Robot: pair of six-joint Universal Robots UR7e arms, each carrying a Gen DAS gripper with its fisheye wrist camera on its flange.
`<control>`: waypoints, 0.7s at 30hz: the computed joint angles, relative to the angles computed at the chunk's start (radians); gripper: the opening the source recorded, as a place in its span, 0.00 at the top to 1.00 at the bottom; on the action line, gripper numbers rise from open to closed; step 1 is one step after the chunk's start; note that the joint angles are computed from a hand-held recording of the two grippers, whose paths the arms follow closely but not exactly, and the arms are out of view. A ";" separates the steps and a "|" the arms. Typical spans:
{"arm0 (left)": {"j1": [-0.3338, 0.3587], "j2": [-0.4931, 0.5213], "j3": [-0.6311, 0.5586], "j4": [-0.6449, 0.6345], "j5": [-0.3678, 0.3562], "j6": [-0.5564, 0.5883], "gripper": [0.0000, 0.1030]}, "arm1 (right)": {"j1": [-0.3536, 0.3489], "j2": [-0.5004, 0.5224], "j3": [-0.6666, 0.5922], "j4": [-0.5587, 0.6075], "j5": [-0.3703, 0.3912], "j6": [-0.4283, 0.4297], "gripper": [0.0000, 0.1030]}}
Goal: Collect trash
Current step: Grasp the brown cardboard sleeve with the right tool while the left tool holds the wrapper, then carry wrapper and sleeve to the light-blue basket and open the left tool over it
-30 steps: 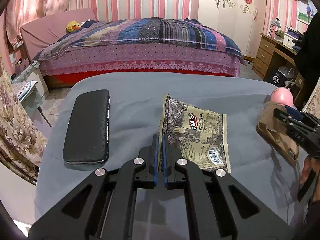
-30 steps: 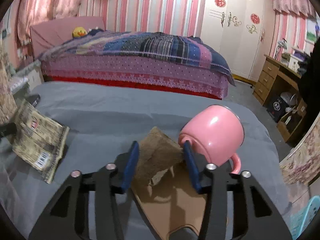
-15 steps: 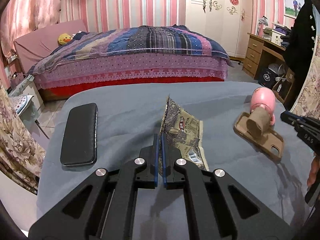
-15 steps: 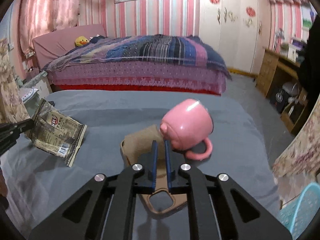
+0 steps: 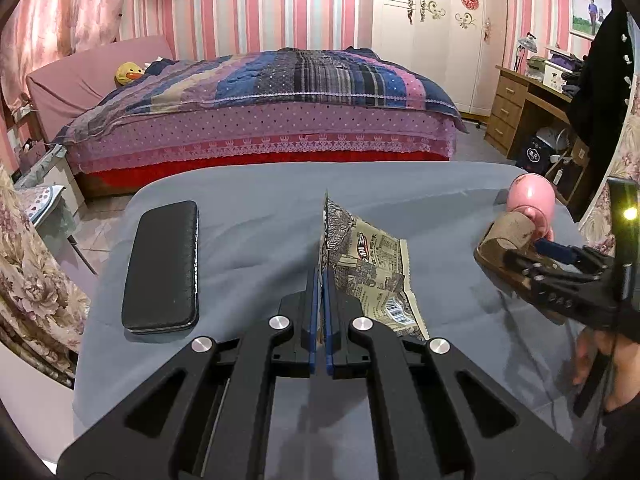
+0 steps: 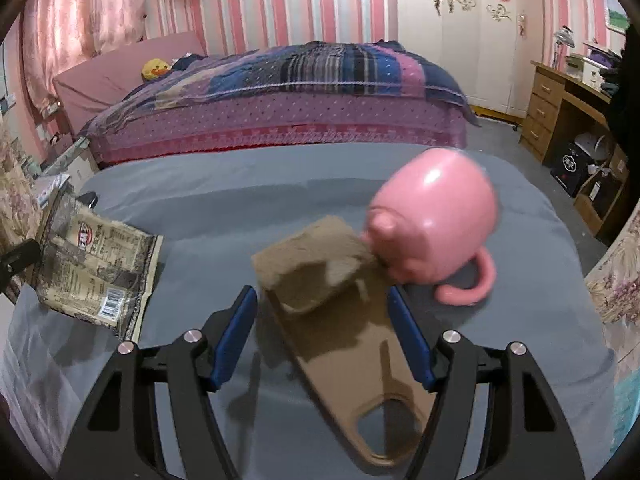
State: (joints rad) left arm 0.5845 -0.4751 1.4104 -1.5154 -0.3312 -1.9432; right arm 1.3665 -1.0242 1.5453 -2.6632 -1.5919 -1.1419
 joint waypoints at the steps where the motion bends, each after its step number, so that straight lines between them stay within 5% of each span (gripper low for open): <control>1: 0.000 0.002 -0.005 0.013 -0.002 -0.007 0.99 | 0.004 0.008 0.004 -0.017 -0.011 -0.003 0.35; 3: -0.001 0.005 -0.008 0.018 -0.001 -0.007 0.99 | 0.006 0.017 0.006 -0.029 -0.013 0.009 0.44; 5: -0.002 0.000 0.000 0.006 0.002 0.001 0.99 | 0.008 0.023 0.000 -0.019 -0.006 0.026 0.72; 7: 0.001 -0.003 0.005 -0.004 0.002 0.003 0.99 | 0.009 0.020 0.007 -0.034 0.000 0.007 0.78; 9: 0.002 -0.005 0.009 -0.016 0.002 0.008 0.99 | 0.007 0.010 0.024 -0.065 0.007 -0.019 0.95; 21: -0.027 0.007 -0.006 -0.062 0.034 0.059 0.99 | -0.044 -0.136 0.080 -0.064 0.149 -0.101 0.98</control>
State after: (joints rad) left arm 0.5579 -0.4683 1.4045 -1.5773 -0.2969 -1.8842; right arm 1.3228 -1.1601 1.6255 -2.7269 -1.4428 -1.2433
